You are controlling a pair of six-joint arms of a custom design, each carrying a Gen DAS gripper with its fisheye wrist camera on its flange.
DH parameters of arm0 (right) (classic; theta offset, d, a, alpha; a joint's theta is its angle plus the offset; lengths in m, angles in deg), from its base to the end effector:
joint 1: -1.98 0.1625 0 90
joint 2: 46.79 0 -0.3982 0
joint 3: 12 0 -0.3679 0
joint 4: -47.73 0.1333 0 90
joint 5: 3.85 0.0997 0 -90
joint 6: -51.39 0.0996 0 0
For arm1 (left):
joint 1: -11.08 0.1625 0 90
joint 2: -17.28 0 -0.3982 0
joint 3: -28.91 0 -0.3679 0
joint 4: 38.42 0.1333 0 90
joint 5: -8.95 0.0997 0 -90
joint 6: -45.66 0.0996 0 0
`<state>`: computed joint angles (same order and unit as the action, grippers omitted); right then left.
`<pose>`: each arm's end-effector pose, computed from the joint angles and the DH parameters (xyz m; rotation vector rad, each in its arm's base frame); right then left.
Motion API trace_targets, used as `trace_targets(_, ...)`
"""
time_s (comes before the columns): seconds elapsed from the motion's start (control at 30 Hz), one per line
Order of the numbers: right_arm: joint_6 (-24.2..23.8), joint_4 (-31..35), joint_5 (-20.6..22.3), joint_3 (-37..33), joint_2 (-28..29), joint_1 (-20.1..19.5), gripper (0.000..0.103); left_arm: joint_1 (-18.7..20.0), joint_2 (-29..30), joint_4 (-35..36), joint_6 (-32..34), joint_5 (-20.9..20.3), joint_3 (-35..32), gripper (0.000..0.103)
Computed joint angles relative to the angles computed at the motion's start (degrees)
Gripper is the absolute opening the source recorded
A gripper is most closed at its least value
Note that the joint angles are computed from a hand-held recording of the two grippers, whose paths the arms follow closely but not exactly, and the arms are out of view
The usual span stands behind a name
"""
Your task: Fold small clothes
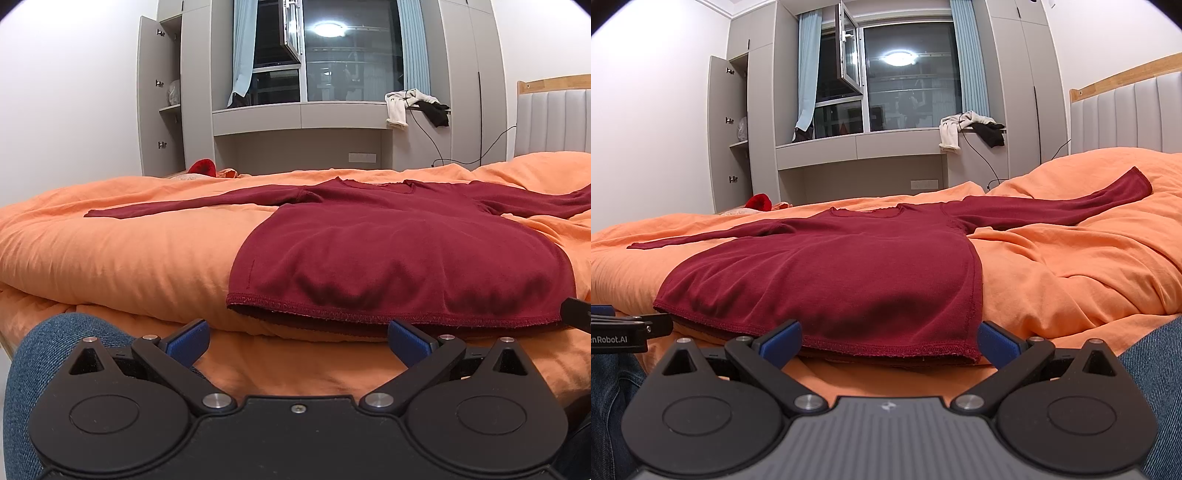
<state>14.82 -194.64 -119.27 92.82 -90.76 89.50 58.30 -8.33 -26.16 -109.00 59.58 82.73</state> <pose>0.0665 -0.5565 0.2197 0.1247 -1.7810 1.5523 -0.3157 -0.6304 0.0349 0.9893 2.1520 -1.1923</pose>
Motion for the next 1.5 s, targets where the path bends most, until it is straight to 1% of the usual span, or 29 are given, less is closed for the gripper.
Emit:
trace_targets(0.83, 0.28, -0.34, -1.18, -0.92, 0.52, 0.26, 0.103, 0.06, -0.18, 0.17, -0.13, 0.38, 0.14, 0.102)
trace_targets(1.5, 0.31, -0.4, -0.86, -1.03, 0.42, 0.02, 0.103, 0.32, 0.39, 1.31, -0.13, 0.64, -1.04, 0.102)
